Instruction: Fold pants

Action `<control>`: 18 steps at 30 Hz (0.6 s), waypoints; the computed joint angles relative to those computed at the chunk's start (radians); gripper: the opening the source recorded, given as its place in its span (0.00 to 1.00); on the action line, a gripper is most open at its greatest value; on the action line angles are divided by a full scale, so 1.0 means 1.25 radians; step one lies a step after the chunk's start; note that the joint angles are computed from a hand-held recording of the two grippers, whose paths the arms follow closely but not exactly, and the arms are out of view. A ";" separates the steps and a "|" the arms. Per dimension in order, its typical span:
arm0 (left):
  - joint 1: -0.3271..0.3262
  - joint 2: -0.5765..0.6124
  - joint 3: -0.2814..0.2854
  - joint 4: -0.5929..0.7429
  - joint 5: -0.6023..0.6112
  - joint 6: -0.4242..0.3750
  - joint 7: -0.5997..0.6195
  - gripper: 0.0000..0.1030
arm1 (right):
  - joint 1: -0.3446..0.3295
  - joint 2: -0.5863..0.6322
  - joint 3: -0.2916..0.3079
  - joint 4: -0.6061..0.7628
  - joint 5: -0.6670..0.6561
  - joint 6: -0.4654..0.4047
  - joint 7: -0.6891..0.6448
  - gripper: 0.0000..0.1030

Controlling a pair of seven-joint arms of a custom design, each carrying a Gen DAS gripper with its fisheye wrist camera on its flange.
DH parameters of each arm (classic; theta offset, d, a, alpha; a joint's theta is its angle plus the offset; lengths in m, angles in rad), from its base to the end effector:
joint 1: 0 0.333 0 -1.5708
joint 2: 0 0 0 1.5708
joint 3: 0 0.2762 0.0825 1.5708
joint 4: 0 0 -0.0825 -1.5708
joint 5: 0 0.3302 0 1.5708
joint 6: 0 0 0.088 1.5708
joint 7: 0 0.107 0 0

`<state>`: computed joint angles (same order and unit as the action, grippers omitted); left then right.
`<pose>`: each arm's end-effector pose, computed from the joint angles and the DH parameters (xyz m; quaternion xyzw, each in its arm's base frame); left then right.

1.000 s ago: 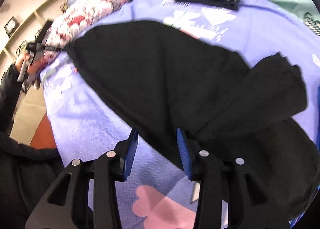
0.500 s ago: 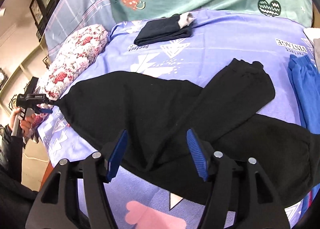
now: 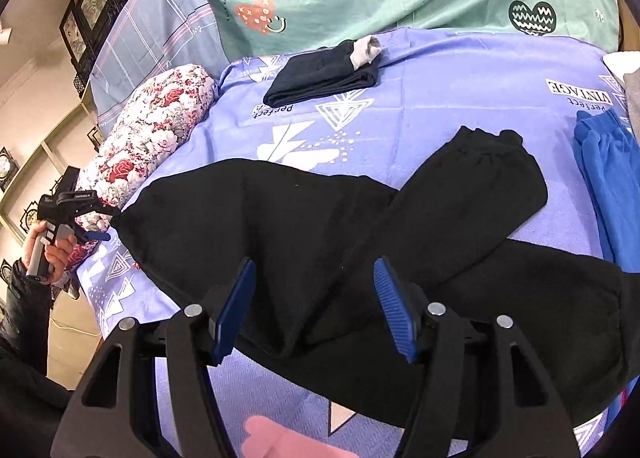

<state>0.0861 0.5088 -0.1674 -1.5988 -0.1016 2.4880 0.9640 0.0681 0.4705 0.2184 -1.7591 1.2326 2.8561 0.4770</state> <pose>0.6528 -0.0357 0.3731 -0.8726 0.4431 -0.2051 0.0130 0.6142 0.1114 0.3420 -0.7017 0.5659 -0.0835 0.4248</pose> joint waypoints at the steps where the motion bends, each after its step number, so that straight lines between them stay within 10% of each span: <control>1: 0.002 0.009 -0.003 0.012 -0.005 -0.005 0.000 0.72 | -0.001 0.000 0.001 0.000 0.001 -0.002 -0.004 0.60; 4: 0.019 0.035 -0.022 0.043 -0.040 -0.017 0.023 0.52 | 0.001 -0.003 0.001 -0.008 -0.002 -0.001 -0.017 0.60; 18: -0.011 0.017 0.017 0.026 0.002 0.025 -0.020 0.22 | 0.007 0.014 -0.001 0.020 -0.062 -0.019 0.030 0.60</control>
